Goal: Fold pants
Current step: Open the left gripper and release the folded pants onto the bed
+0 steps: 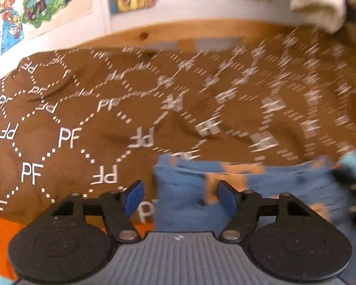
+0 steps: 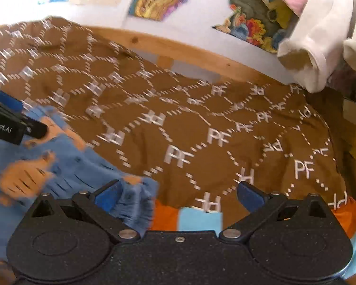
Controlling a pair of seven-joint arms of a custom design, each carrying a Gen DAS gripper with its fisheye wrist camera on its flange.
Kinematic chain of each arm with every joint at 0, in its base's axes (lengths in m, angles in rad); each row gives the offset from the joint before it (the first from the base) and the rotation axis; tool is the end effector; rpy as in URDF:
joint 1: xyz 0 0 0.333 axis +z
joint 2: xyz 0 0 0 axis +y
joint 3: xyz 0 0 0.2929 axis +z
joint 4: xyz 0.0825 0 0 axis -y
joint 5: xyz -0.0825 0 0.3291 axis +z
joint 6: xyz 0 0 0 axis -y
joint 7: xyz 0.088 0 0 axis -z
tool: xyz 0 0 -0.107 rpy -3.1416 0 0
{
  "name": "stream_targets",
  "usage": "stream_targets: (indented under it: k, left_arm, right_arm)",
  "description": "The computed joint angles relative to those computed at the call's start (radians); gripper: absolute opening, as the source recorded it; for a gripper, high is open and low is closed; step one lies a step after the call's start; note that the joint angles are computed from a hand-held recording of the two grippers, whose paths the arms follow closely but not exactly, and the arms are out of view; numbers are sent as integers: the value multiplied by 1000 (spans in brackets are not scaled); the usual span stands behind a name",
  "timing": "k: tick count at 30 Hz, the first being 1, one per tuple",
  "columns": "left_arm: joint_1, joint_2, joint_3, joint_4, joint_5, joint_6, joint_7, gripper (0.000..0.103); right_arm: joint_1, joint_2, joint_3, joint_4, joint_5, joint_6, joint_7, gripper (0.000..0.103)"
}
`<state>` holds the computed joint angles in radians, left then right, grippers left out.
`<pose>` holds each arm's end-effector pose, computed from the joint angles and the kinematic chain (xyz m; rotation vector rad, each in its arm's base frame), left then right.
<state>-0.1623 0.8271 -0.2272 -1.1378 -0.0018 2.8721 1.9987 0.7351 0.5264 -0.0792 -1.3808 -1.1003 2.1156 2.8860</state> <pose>0.7122 -0.2165 0.4321 -1.0527 2.1531 -0.9416 0.5511 0.3875 0.4537 -1.6190 1.8361 -1.3039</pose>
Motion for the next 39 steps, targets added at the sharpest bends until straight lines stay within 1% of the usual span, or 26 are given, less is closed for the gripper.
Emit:
stream_targets:
  k: [1,2,3,5,7,8,10,12,14,15,16,18,19,20,21,22,23,24,25,27,30,32,35,37,39]
  left_arm:
    - [-16,40,20,63,-14,-27,-8,79]
    - [-14,78,12,119,-8,-50,-31,84]
    - [-22,101,20,151,-9,-53,-47,87]
    - [-31,101,38,125,10,3,-54,92]
    - [-32,97,46,120,21,8,-64,93]
    - [-25,75,41,95,18,4,-72,92]
    - [7,-8,16,-17,-2,31,-83,90]
    - [74,-89,-54,-128,-46,45,-53,91]
    - [196,-171,-188,-257,-135,39,43,92]
    - [243,-206,-234,-308,-177,26,93,93]
    - [287,-244,-273,-365,-218,15,141,93]
    - [340,-309,-309,-461,-275,-12,214,94]
    - [349,-334,-309,-498,-288,-22,246,94]
    - [326,-357,-273,-534,-283,-20,264,94]
    - [274,-379,-202,-567,-208,-16,212,95]
    - [240,-395,-154,-595,-178,-14,190,95]
    - [232,-407,-142,-614,-217,0,198,95]
    - [221,-410,-126,-606,-233,-19,183,96]
    - [206,-414,-103,-592,-235,-58,161,96]
    - [195,-423,-83,-584,-254,-95,153,98]
    - [182,-431,-63,-588,-270,-105,156,99]
    - [170,-433,-47,-582,-267,-118,147,99]
    - [165,-446,-40,-600,-279,-118,142,100]
    - [161,-443,-38,-601,-283,-110,142,100]
    - [157,-440,-34,-600,-280,-104,140,101]
  right_arm:
    - [-7,-13,-2,-24,7,10,30,102]
    - [-22,-28,2,-51,22,35,58,102]
    - [-34,-36,5,-67,31,52,70,102]
    - [-42,-36,9,-72,30,62,62,102]
    - [-49,-35,14,-71,42,69,54,102]
    - [-51,-37,16,-69,50,70,55,102]
    - [-41,-52,17,-70,50,55,61,102]
    - [-20,-78,18,-81,18,36,75,102]
    - [-13,-121,34,-122,-13,58,88,102]
    - [-15,-135,44,-137,-22,72,93,102]
    - [-16,-146,56,-148,-25,83,96,102]
    - [-20,-149,81,-151,-1,93,80,102]
    - [-17,-144,90,-147,11,88,71,102]
    - [-12,-138,96,-145,20,81,59,102]
    - [-6,-127,101,-137,34,63,38,102]
    - [1,-110,107,-118,65,26,5,102]
    - [3,-102,111,-112,97,8,-14,102]
    - [5,-110,109,-129,108,19,-1,102]
    - [11,-120,105,-148,108,22,29,102]
    - [13,-134,105,-167,116,24,58,102]
    - [9,-147,111,-191,121,33,78,102]
    - [13,-149,113,-187,119,20,85,102]
    - [28,-153,105,-171,55,10,107,102]
    - [21,-140,101,-144,13,34,80,102]
    - [2,-97,97,-77,17,68,11,102]
